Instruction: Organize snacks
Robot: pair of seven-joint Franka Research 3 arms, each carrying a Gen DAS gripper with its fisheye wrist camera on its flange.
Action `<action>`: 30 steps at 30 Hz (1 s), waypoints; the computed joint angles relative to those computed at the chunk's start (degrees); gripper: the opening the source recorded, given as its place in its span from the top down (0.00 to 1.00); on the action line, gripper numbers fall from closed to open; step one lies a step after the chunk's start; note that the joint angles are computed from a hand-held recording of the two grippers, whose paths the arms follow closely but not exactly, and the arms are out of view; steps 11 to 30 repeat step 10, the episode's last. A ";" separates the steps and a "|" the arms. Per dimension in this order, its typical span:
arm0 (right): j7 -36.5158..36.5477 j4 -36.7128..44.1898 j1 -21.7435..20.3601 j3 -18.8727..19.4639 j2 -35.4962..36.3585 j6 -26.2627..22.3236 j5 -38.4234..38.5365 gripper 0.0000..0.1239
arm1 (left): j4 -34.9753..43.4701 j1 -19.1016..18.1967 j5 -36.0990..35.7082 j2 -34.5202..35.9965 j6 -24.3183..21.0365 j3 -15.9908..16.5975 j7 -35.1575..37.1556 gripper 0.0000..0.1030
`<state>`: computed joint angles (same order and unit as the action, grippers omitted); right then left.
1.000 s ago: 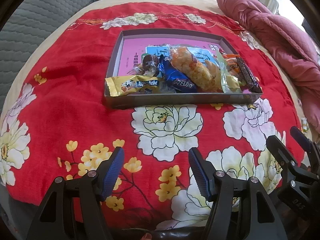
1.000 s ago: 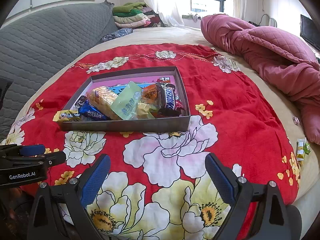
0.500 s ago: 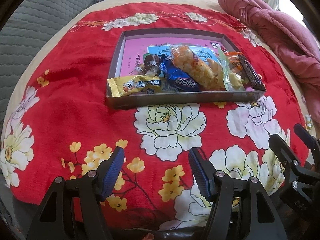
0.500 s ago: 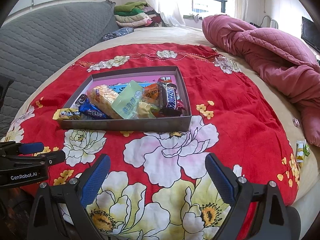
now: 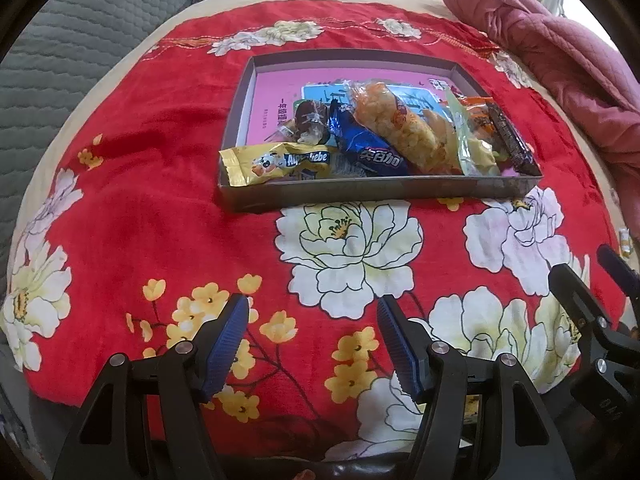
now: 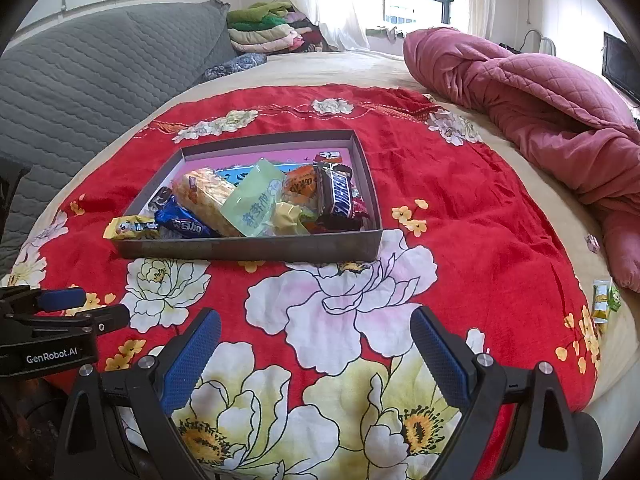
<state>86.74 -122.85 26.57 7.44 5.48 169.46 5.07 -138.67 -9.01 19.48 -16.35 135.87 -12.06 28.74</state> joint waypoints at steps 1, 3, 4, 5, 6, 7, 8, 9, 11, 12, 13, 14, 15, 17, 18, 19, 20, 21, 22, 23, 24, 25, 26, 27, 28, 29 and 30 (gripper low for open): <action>-0.08 0.21 -0.02 0.01 0.24 -0.04 0.06 0.23 | -0.03 0.02 -0.01 0.03 -0.01 0.01 -0.07 0.34; -0.69 0.43 -0.15 0.16 0.55 -0.12 0.66 0.23 | -0.49 0.14 -0.02 0.00 0.60 0.15 -0.32 0.34; -0.85 0.62 -0.16 0.16 0.76 -0.15 0.87 0.23 | -0.69 0.16 -0.12 0.02 0.83 0.24 -0.29 0.34; -0.87 0.72 -0.16 0.12 0.95 -0.11 1.03 0.23 | -1.18 0.17 -0.43 -0.01 1.69 0.54 0.03 0.34; -1.14 0.92 -0.27 0.19 1.17 -0.16 1.58 0.23 | -1.88 0.12 -0.93 -0.17 3.25 0.97 0.75 0.34; -1.50 1.15 -0.44 0.32 1.40 -0.01 2.43 0.23 | -3.13 0.06 -1.69 -0.46 6.20 1.86 2.40 0.34; -1.93 1.21 -0.66 0.49 1.62 0.63 3.52 0.23 | -3.97 0.65 -1.46 -0.77 7.71 2.33 3.21 0.34; -2.34 1.54 -0.90 0.58 2.01 1.23 4.54 0.23 | -4.44 1.95 -0.16 -1.32 7.58 2.37 2.84 0.34; -2.61 2.17 -1.29 0.55 2.64 2.02 5.72 0.23 | -4.93 3.12 0.99 -2.00 7.69 2.41 2.29 0.34; -2.61 2.17 -1.29 0.55 2.64 2.02 5.72 0.23 | -4.93 3.12 0.99 -2.00 7.69 2.41 2.29 0.34; -2.61 2.17 -1.29 0.55 2.64 2.02 5.72 0.23 | -4.93 3.12 0.99 -2.00 7.69 2.41 2.29 0.34; -2.61 2.17 -1.29 0.55 2.64 2.02 5.72 0.23 | -4.93 3.12 0.99 -2.00 7.69 2.41 2.29 0.34; -2.61 2.17 -1.29 0.55 2.64 2.02 5.72 0.23 | -4.93 3.12 0.99 -2.00 7.69 2.41 2.29 0.34; -2.61 2.17 -1.29 0.55 2.64 2.02 5.72 0.23 | -4.93 3.12 0.99 -2.00 7.69 2.41 2.29 0.34; -2.61 2.17 -1.29 0.55 2.64 2.02 5.72 0.23 | -4.93 3.12 0.99 -2.00 7.69 2.41 2.29 0.34; -2.61 2.17 -1.29 0.55 2.64 2.02 5.72 0.23 | -4.93 3.12 0.99 -2.00 7.69 2.41 2.29 0.34; -2.61 2.17 -1.29 0.55 2.64 2.02 5.72 0.23 | -4.93 3.12 0.99 -2.00 7.69 2.41 2.29 0.34; -2.61 2.17 -1.29 0.55 2.64 2.02 5.72 0.23 | -4.93 3.12 0.99 -2.00 7.69 2.41 2.29 0.34; -2.61 2.17 -1.29 0.55 2.64 2.02 5.72 0.23 | -4.93 3.12 0.99 -2.00 7.69 2.41 2.29 0.34; -2.61 2.17 -1.29 0.55 2.64 2.02 5.72 0.23 | -4.93 3.12 0.99 -2.00 7.69 2.41 2.29 0.34; -2.61 2.17 -1.29 0.55 2.64 2.02 5.72 0.23 | -4.93 3.12 0.99 -2.00 7.69 2.41 2.29 0.34; -2.61 2.17 -1.29 0.55 2.64 2.02 5.72 0.23 | -4.93 3.12 0.99 -2.00 7.69 2.41 2.29 0.34; -2.61 2.17 -1.29 0.55 2.64 2.02 5.72 0.23 | -4.93 3.12 0.99 -2.00 7.69 2.41 2.29 0.34; -2.61 2.17 -1.29 0.55 2.64 2.02 5.72 0.23 | -4.93 3.12 0.99 -2.00 7.69 2.41 2.29 0.34; -2.61 2.17 -1.29 0.55 2.64 2.02 5.72 0.23 | -4.93 3.12 0.99 -2.00 7.69 2.41 2.29 0.34; -2.61 2.17 -1.29 0.55 2.64 2.02 5.72 0.23 | -4.93 3.12 0.99 -2.00 7.69 2.41 2.29 0.34; -2.61 2.17 -1.29 0.55 2.64 2.02 5.72 0.23 | -4.93 3.12 0.99 -2.00 7.69 2.41 2.29 0.34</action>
